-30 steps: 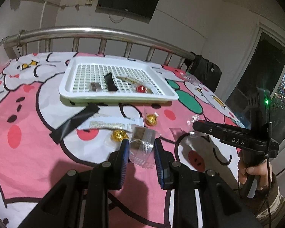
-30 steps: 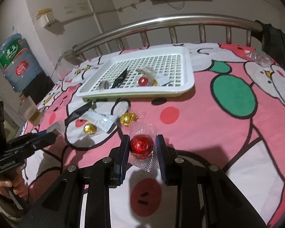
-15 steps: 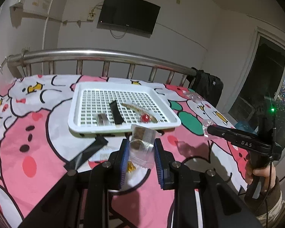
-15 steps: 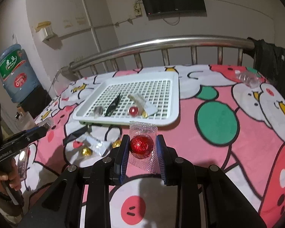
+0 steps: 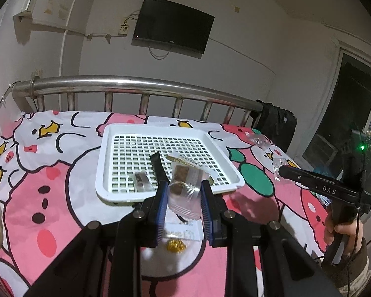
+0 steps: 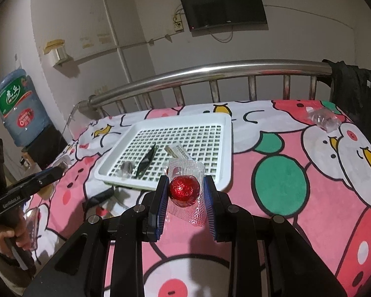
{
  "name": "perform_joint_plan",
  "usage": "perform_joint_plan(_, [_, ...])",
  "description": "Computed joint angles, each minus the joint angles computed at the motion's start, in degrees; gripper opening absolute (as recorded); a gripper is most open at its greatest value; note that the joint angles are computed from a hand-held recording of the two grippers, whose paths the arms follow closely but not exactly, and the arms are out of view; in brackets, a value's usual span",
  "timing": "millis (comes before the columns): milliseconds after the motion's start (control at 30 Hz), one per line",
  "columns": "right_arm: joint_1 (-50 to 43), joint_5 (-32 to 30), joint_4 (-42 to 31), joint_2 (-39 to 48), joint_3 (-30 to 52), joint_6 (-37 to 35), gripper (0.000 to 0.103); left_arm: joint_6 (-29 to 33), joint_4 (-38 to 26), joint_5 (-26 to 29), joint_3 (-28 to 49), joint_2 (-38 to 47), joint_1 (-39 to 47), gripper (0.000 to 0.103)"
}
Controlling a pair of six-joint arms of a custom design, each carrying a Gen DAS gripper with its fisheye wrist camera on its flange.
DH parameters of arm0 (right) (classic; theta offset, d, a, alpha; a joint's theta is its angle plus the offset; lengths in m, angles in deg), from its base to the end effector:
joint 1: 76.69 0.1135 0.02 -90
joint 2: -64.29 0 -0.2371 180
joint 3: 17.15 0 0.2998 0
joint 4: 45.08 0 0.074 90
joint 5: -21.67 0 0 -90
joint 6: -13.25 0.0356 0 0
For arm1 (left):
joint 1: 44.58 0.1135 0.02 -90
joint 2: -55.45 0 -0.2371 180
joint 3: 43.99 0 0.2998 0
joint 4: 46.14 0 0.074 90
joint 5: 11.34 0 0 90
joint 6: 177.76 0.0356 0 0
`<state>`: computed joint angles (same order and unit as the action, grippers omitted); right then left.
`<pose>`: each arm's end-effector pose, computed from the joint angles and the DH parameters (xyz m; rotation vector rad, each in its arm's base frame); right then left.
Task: Organize snacks
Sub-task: 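Carry both snacks over the white tray and open both tools to drop them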
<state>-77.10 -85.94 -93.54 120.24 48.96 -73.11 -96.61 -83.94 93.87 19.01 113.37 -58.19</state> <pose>0.2671 0.0089 0.2959 -0.0881 2.2267 0.3744 0.2737 -0.0759 0.2824 0.2468 2.1490 -0.5120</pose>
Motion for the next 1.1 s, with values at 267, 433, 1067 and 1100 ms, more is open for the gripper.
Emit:
perform_joint_plan(267, [1.09,0.06,2.57,8.02,5.61,1.75,0.027,-1.75,2.49,0.22,5.00,8.07,0.30,0.028])
perform_joint_plan(433, [2.16,0.70,3.83,13.53,8.72,2.79,0.027,-2.32,3.97,-0.17,8.10,13.02,0.15,0.028])
perform_joint_plan(1067, [4.69,4.35,3.48,37.74,24.76,4.73,0.027,-3.29,3.21,-3.06,24.45,36.50,0.05,0.028])
perform_joint_plan(1100, [4.77,4.50,3.28,38.85,25.49,4.79,0.027,-3.33,3.06,-3.16,25.07,37.38,0.10,0.028])
